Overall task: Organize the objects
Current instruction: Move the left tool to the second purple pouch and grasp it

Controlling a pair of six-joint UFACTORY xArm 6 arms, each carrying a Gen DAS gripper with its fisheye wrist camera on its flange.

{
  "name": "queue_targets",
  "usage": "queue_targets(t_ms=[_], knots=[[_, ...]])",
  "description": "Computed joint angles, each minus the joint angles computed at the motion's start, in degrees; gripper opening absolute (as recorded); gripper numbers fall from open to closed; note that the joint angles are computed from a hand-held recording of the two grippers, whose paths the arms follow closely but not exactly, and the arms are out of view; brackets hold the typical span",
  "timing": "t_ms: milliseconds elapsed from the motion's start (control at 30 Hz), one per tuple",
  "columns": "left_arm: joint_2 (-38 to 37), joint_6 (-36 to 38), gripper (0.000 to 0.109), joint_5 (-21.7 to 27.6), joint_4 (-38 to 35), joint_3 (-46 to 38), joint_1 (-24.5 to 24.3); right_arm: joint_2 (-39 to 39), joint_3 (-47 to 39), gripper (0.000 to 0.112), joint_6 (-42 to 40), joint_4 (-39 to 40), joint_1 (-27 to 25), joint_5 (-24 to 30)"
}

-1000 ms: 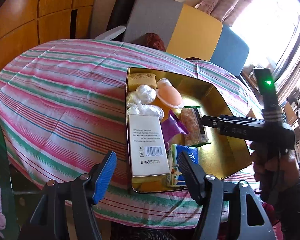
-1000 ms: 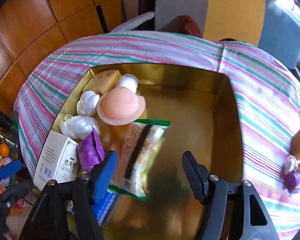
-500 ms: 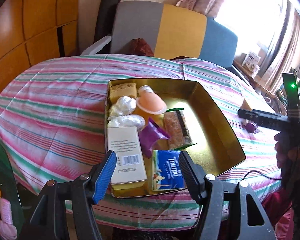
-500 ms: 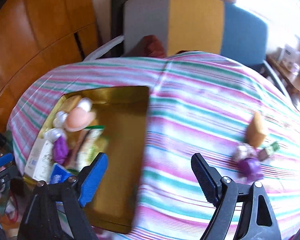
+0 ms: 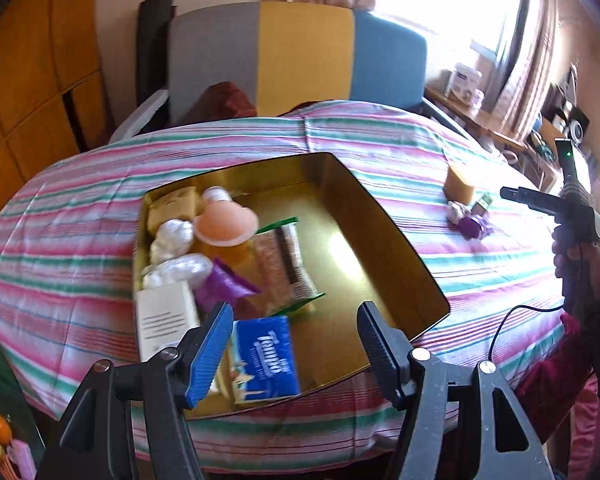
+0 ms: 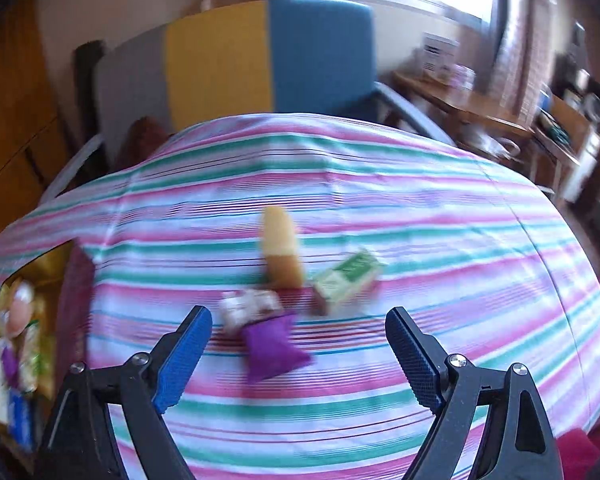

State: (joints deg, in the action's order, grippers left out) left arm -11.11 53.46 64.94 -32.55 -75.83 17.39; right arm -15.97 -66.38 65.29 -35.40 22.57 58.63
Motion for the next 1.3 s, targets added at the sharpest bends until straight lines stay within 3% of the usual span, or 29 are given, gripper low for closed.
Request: queue_targets(t_ms=[200,500,767,967,1133,1300], knots=[[-0.69,-1.02,0.065,0.54,2.16,0.25,-4.96,-8.44,10.18,0.09,10.66,6.26,-7.49,-6.25],[0.69,-3.77,0.065,4.98,2.24,-2.35,-12.63,-11.18,13.06,0.093,14.74,7.84,-8.92,-7.69],[3.07,-6.98,0.064,5.91,3.06,-4.98,-20.23,-14.1,17.49,0.093,15.72,13.02,-11.99,-12.69],[7.27,-11.31,0.056,6.09,4.27,-7.39,-27.18,-14.64,18.33,0.094,15.25,14.51,-12.62,-13.92],[15.59,-19.15,0.052,13.18,2.59,-14.85,-30.31,-14.88,19.22,0.094,13.88,16.49,-13.36,-16.0],[22.76,-28.51,0.053,15.69,0.45,-21.22,-33.15,-14.89,20.2,0.095,12.03,19.13,-14.08,-18.44]])
